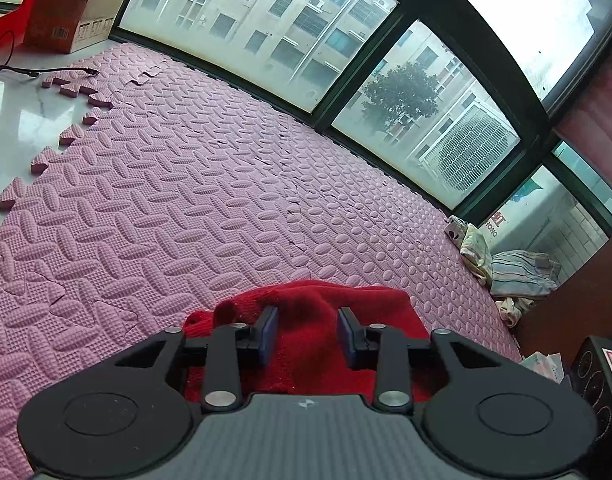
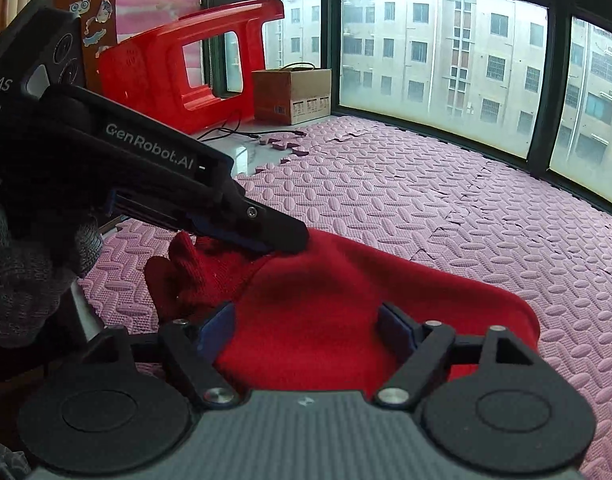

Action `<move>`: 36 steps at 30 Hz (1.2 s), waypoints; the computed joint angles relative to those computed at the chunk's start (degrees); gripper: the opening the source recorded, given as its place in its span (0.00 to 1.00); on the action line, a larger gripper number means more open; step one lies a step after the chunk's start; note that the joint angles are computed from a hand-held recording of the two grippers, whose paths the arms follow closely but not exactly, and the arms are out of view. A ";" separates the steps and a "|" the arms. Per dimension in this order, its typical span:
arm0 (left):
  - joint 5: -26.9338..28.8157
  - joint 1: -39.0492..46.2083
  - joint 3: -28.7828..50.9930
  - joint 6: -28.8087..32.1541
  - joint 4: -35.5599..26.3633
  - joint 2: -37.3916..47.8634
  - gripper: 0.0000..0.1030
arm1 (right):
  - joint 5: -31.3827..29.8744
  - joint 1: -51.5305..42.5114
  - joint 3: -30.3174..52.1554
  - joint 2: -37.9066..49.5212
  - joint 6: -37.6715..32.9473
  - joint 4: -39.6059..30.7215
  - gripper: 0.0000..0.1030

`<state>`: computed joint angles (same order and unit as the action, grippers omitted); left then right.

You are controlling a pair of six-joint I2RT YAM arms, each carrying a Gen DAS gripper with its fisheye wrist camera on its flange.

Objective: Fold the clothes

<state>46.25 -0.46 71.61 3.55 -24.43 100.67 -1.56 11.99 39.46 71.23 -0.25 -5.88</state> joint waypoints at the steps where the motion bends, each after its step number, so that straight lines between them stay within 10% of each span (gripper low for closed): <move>1: 0.28 0.18 -0.44 0.19 0.12 -0.65 0.36 | -1.40 -0.98 0.17 -1.06 0.29 -0.90 0.78; 11: -6.01 1.75 -7.46 -2.11 5.39 -9.00 0.47 | -9.04 -15.00 0.04 -10.47 0.39 -9.14 0.84; 23: -3.96 4.09 -4.51 -5.64 -3.40 -3.56 0.62 | -27.20 -34.66 -0.73 0.48 7.24 -8.09 0.84; 36: 0.78 4.83 0.44 -4.84 -9.21 2.91 0.46 | -32.70 -35.52 -0.61 5.77 11.72 -4.96 0.69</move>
